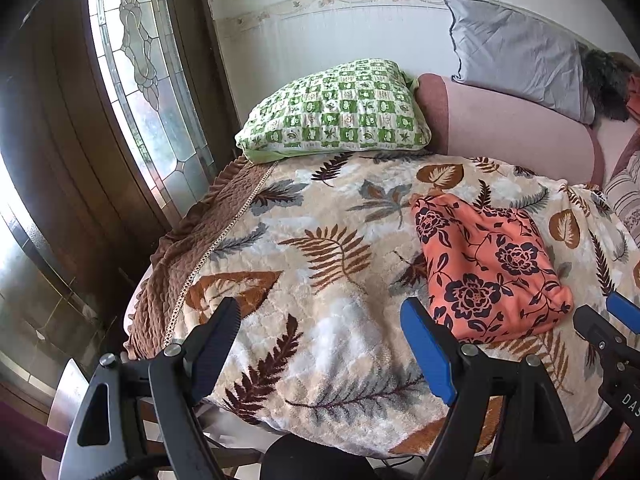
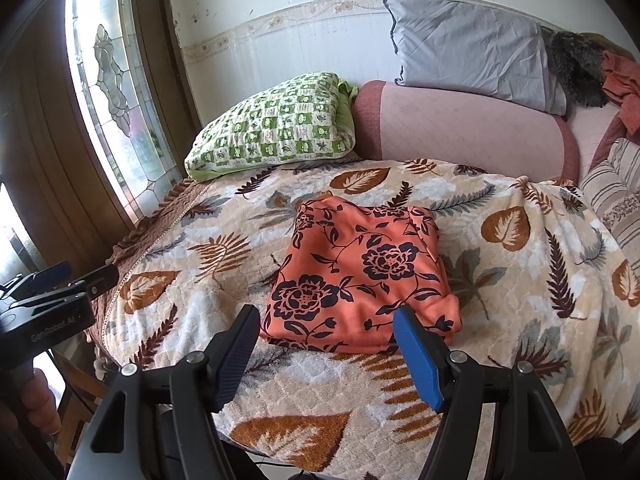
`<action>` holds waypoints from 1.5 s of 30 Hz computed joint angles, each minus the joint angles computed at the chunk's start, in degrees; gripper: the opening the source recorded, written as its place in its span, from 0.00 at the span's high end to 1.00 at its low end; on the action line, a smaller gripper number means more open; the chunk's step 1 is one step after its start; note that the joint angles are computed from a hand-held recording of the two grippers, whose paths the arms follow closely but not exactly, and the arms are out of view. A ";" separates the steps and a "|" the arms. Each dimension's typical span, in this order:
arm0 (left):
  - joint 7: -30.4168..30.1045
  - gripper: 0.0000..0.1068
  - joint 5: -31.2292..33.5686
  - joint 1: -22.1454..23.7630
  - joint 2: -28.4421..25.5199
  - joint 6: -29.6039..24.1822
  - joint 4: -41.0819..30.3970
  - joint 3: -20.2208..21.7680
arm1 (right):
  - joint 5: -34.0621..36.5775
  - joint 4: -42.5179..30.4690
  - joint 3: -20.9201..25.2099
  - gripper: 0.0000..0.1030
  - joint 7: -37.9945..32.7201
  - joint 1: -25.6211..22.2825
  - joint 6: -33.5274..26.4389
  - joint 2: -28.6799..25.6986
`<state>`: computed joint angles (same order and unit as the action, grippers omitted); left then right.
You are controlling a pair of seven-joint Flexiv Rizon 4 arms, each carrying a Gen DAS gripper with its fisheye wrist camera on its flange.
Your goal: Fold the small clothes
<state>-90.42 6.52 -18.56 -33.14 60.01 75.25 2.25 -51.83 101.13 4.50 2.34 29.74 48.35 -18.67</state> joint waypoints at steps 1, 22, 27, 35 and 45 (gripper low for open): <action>0.06 0.23 -0.02 0.04 -0.08 -0.08 -0.08 -0.05 | 0.09 -0.05 0.02 0.30 -0.04 -0.01 -0.01 -0.06; 2.96 0.23 -1.86 0.61 -3.37 -2.59 -3.25 -1.19 | 2.02 -2.03 -0.95 0.30 -1.39 -0.19 -0.29 -2.07; 4.60 0.23 -2.83 0.98 -4.11 -3.34 -4.07 -1.69 | 2.07 -3.21 -1.37 0.30 -1.49 0.15 -1.38 -2.52; 6.99 0.23 -4.47 1.69 -2.79 -1.50 -1.96 -2.48 | 1.30 -4.04 -1.08 0.30 -0.74 1.06 -3.76 -2.17; 8.09 0.23 -6.06 2.01 -0.86 0.68 0.84 -2.95 | -0.76 -3.66 -0.39 0.30 -0.32 1.79 -5.94 -0.72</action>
